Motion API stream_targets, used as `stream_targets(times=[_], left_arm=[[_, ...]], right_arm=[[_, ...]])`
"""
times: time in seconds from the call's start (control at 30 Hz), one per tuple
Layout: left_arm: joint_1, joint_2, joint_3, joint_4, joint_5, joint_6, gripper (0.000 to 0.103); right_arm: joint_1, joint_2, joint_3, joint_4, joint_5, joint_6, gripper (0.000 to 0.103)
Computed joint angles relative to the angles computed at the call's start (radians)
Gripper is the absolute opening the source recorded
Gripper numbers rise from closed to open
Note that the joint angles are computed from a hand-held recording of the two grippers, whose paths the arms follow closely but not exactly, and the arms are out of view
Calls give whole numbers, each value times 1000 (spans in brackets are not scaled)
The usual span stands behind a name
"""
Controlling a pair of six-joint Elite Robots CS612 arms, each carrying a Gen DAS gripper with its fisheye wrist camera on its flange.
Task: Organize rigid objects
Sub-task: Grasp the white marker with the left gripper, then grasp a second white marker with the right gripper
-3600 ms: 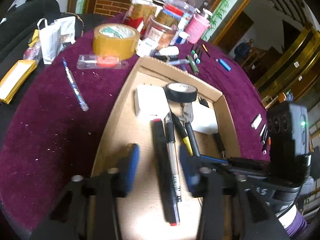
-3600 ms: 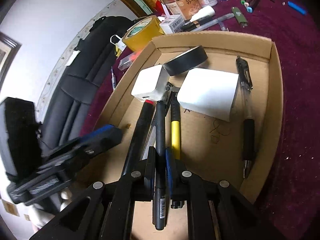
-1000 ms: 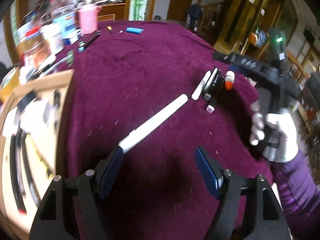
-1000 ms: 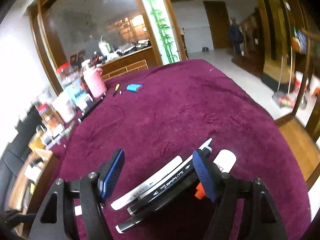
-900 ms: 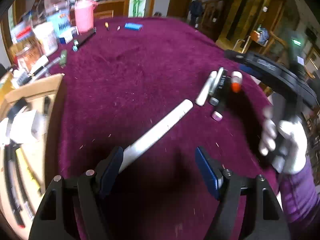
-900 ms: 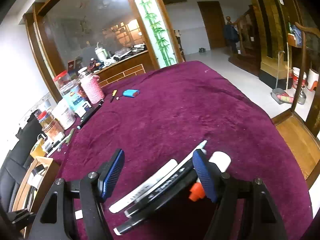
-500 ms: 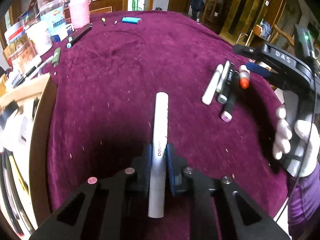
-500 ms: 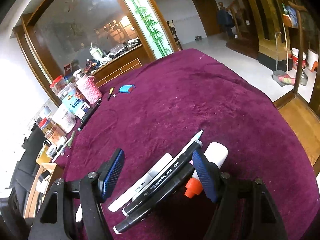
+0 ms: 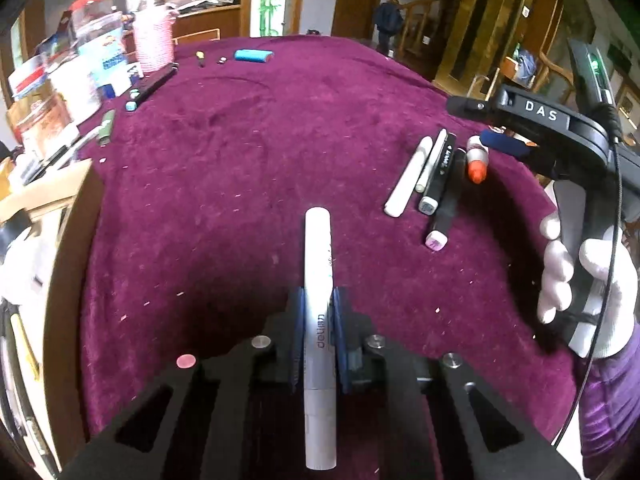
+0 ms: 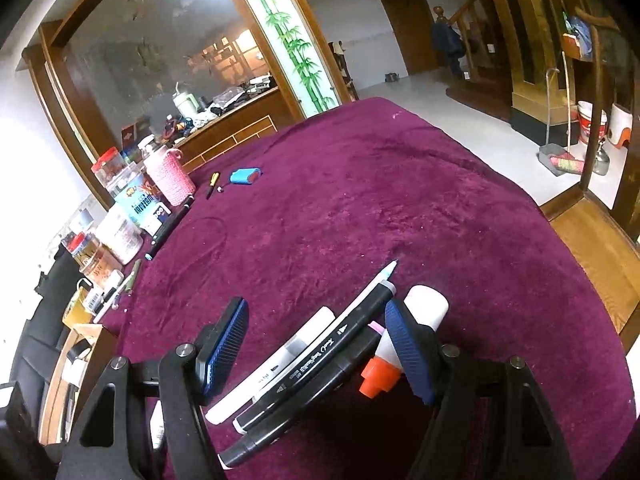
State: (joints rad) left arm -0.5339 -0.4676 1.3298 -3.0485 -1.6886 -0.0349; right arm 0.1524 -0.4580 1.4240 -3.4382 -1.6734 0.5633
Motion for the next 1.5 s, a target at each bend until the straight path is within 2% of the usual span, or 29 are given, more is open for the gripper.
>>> stream_targets(times=[0.17, 0.3, 0.43, 0.6, 0.7, 0.77, 0.87, 0.93, 0.97, 1.03, 1.13, 1.23, 1.37, 1.5], left_arm=[[19, -24, 47, -49, -67, -58, 14], [27, -43, 87, -105, -75, -88, 14], [33, -41, 96, -114, -77, -117, 14], [36, -21, 63, -76, -33, -159, 14], [33, 3, 11, -50, 13, -156, 14], [38, 15, -10, -39, 7, -166, 14], [47, 21, -16, -47, -26, -188, 14], [49, 22, -17, -51, -36, -196, 14], [50, 23, -17, -53, -38, -198, 14], [54, 24, -17, -58, -53, -208, 14], [62, 30, -22, -66, -88, -228, 14], [65, 33, -27, -69, -100, -237, 14], [64, 33, -25, -70, -97, -237, 14], [66, 34, -26, -73, -105, -243, 14]], right_arm=[[1, 0, 1, 1, -21, -1, 74], [-1, -1, 2, 11, -27, 12, 74], [-1, -2, 3, 17, -34, 22, 74], [5, -3, 0, 33, -65, 23, 74], [7, -5, 7, -9, -64, 23, 74], [-4, -11, 15, -20, 48, 29, 74], [-35, 0, -6, -2, 333, 72, 74], [-44, 16, -47, 61, 431, 87, 74], [-44, 21, -63, 94, 447, 86, 74], [-37, 26, -105, 234, 408, 60, 74], [-15, 9, -125, 356, 256, 55, 71], [-4, 11, -152, 425, 205, 35, 71], [29, 28, -220, 557, 79, -35, 73], [72, 57, -293, 669, -114, -103, 70]])
